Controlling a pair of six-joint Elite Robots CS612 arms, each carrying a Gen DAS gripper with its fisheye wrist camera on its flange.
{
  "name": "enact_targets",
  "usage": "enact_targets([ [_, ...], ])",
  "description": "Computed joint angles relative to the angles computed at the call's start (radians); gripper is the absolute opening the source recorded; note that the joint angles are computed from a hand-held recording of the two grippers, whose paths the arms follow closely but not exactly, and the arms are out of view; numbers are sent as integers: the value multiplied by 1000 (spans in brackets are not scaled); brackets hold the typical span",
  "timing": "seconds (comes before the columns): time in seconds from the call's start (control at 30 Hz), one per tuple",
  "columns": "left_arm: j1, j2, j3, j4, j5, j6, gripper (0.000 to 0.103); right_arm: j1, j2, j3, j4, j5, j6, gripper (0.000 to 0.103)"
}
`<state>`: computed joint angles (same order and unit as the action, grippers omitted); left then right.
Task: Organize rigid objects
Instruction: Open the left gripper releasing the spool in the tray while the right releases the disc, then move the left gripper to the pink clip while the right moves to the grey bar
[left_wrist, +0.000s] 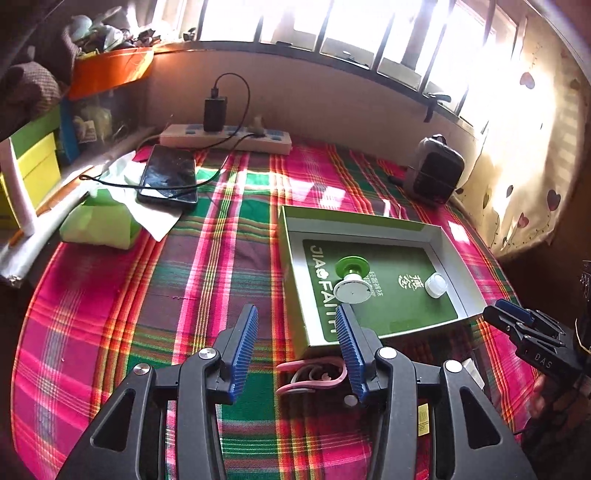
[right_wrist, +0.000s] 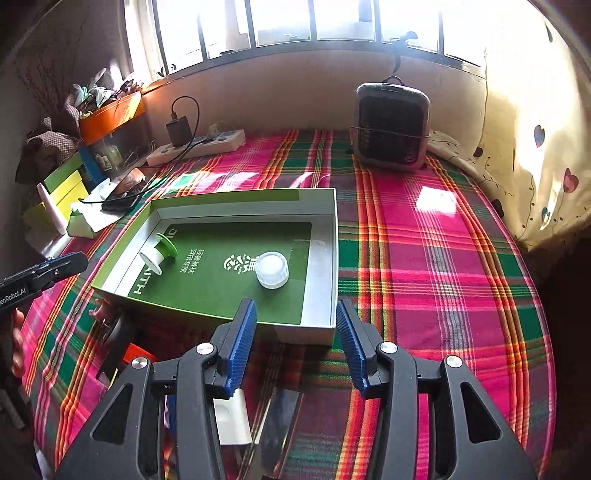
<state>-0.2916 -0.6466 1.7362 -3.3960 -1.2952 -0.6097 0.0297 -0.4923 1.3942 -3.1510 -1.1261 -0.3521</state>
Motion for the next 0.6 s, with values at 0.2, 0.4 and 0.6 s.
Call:
enact_targets([
  [0.2,1,4,31,-12,-23,-26,43,-23,-16,55,-26,-8,34,48],
  [0.4,7,12,44,-18,-73,-35,43,-26,-26,96,-14,-43,19,51],
  [0.6,9,20,43,-36,-122,-30,43,-25,-32,124,-20,-48,-2,51],
])
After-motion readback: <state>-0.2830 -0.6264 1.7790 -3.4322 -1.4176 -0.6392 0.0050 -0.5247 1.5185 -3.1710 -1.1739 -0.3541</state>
